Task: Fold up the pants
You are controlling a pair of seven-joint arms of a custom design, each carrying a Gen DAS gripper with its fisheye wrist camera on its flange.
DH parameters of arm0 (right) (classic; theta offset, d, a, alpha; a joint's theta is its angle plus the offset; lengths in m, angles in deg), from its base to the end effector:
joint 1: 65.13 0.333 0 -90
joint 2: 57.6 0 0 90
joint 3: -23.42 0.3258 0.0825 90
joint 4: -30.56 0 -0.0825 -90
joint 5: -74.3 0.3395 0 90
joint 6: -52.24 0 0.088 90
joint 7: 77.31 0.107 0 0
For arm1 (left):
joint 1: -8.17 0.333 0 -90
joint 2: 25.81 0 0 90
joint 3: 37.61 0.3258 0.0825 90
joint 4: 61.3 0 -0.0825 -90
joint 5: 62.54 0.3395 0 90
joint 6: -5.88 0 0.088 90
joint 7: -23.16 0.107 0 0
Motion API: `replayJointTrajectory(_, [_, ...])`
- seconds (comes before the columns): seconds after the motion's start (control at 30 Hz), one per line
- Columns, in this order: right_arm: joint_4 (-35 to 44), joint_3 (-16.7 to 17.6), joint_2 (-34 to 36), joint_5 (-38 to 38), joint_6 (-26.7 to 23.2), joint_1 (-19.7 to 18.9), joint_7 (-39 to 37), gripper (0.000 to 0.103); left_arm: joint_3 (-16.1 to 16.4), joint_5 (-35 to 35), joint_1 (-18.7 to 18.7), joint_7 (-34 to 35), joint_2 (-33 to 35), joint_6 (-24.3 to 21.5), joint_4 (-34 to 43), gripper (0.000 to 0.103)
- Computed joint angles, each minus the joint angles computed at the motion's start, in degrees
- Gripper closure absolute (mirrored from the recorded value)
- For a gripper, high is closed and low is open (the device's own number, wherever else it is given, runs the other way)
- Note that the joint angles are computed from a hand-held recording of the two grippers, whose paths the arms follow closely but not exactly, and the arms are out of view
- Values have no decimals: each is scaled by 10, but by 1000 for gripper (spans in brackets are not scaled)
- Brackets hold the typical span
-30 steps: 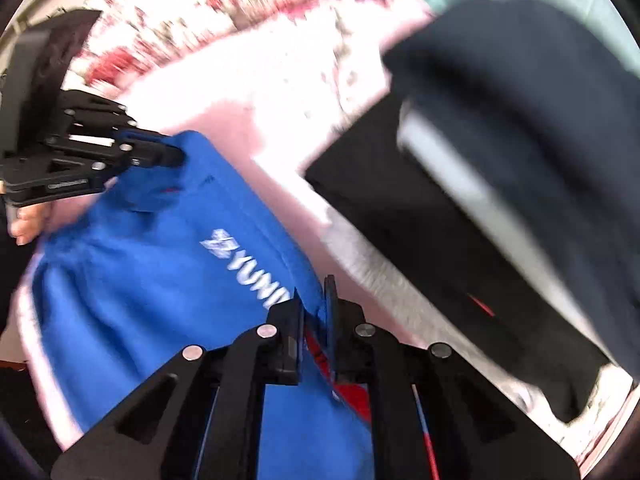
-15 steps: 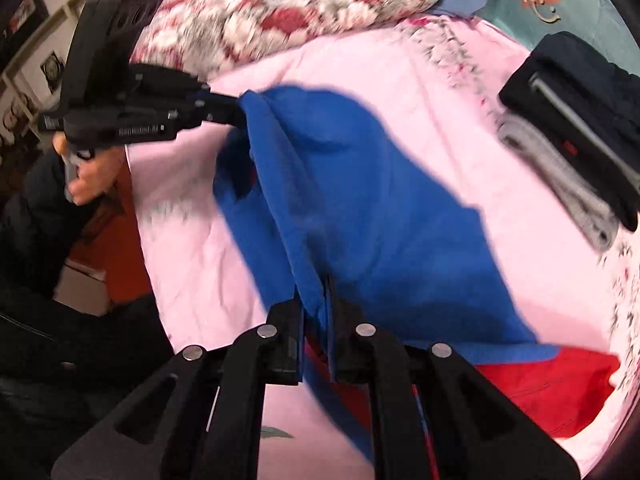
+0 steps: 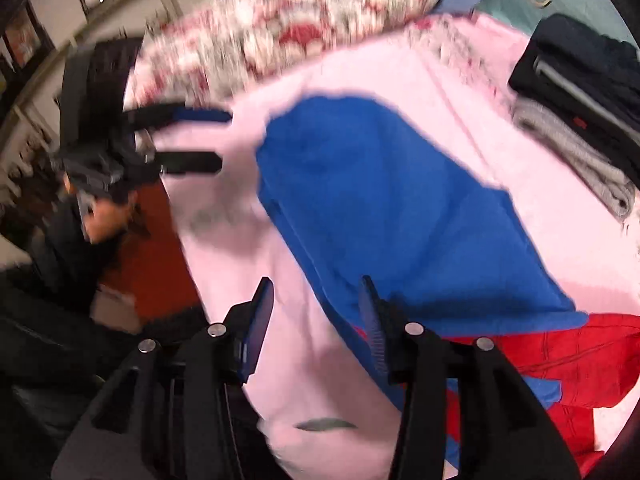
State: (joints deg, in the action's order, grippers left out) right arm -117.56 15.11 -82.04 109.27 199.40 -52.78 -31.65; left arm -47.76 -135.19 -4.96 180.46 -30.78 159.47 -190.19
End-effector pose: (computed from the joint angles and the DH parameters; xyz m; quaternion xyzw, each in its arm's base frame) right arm 0.3910 0.0149 0.4763 -0.7922 0.5302 -0.0665 0.2947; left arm 0.4695 -0.1716 0.4759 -0.4404 0.7840 -0.4354 0.0426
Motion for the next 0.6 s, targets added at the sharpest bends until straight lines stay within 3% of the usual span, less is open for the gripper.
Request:
replayJointTrajectory(0.03, [3, 4, 14, 8, 22, 4, 0, 85, -3, 4, -2, -26, 6, 2, 10, 15])
replayJointTrajectory(0.1, [15, 0, 55, 29, 26, 11, 8, 89, -10, -3, -6, -72, 32, -9, 35, 28])
replayJointTrajectory(0.17, [29, 4, 100, 39, 12, 5, 22, 89, -17, 32, -6, -117, 69, -40, 61, 100])
replayJointTrajectory(0.2, [35, 9, 116, 37, -4, -2, 33, 89, -21, 77, -5, -169, 95, -53, 76, 102])
replayJointTrajectory(0.27, [35, 5, 119, 78, -19, -12, 24, 88, -34, 141, -13, -236, 127, -20, 80, 102])
replayJointTrajectory(0.3, [40, 4, 113, 64, -50, -27, 40, 86, -39, 179, -16, -263, 137, -6, 77, 102])
replayJointTrajectory(0.37, [48, -10, 84, 54, -92, -60, 61, 77, -44, 254, -24, -326, 149, 21, 68, 103])
replayJointTrajectory(0.4, [46, -14, 65, 45, -88, -80, 75, 62, -46, 281, -25, -352, 154, 29, 63, 102])
replayJointTrajectory(0.43, [45, -14, 47, 20, -66, -107, 106, 45, -56, 268, -17, -344, 157, 39, 61, 102])
replayJointTrajectory(0.5, [57, -8, 44, -61, -30, -168, 194, 29, -69, 253, -3, -346, 158, 41, 60, 102])
replayJointTrajectory(0.53, [81, 0, 65, -130, -28, -212, 268, 26, -73, 252, 2, -349, 159, 40, 60, 102])
replayJointTrajectory(0.6, [140, -11, 119, -206, -56, -255, 359, 26, -77, 260, 5, -357, 163, 46, 61, 101])
